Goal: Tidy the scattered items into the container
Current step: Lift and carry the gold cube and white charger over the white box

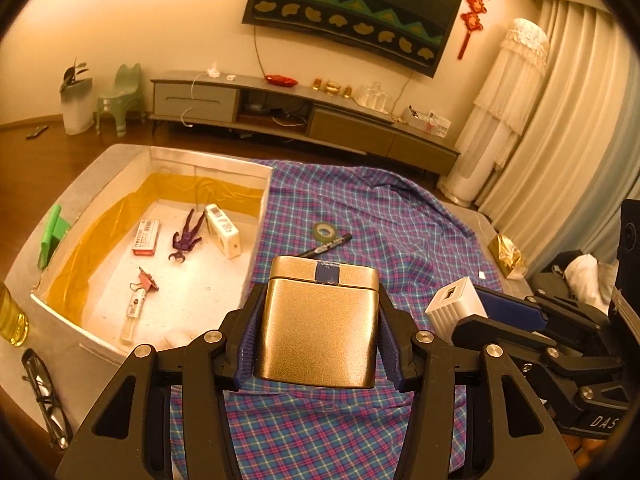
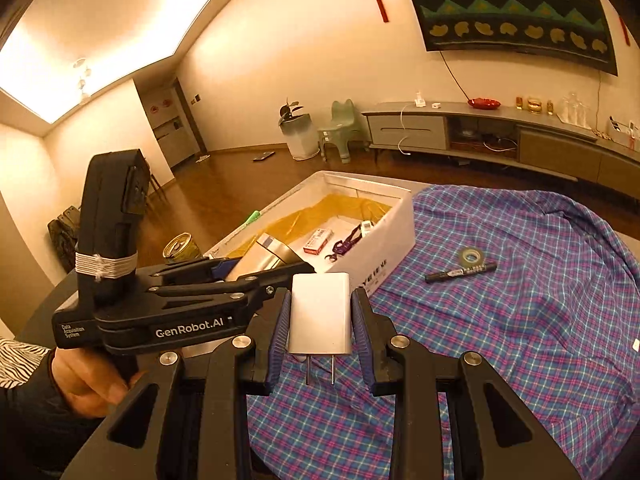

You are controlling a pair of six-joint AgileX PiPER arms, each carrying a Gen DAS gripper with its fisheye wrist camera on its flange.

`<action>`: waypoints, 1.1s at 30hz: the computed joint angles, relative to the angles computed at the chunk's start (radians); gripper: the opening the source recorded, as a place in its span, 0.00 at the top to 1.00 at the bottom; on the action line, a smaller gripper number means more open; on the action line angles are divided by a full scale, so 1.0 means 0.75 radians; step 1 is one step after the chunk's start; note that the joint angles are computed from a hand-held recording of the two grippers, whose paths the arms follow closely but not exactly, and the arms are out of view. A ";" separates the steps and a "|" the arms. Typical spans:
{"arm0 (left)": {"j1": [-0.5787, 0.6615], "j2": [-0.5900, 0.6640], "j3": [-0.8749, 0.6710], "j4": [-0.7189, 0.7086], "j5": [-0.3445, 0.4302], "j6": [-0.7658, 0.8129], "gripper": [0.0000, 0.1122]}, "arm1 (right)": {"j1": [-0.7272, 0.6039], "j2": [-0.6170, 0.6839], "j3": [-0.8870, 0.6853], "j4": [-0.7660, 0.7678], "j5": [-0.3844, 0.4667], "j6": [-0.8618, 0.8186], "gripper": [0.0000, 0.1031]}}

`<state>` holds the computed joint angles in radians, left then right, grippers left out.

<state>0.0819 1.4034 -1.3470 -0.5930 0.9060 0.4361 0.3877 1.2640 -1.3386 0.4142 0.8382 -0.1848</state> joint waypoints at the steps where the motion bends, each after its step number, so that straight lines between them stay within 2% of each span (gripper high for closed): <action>1: 0.018 0.005 -0.001 -0.017 0.007 0.016 0.53 | 0.014 0.012 -0.014 -0.013 0.000 0.012 0.69; 15: 0.250 0.118 -0.032 -0.184 0.070 0.146 0.53 | 0.124 0.175 -0.185 -0.106 0.017 0.108 0.69; 33: 0.430 0.319 -0.139 -0.284 0.103 0.176 0.53 | 0.203 0.466 -0.497 -0.185 0.094 0.153 0.69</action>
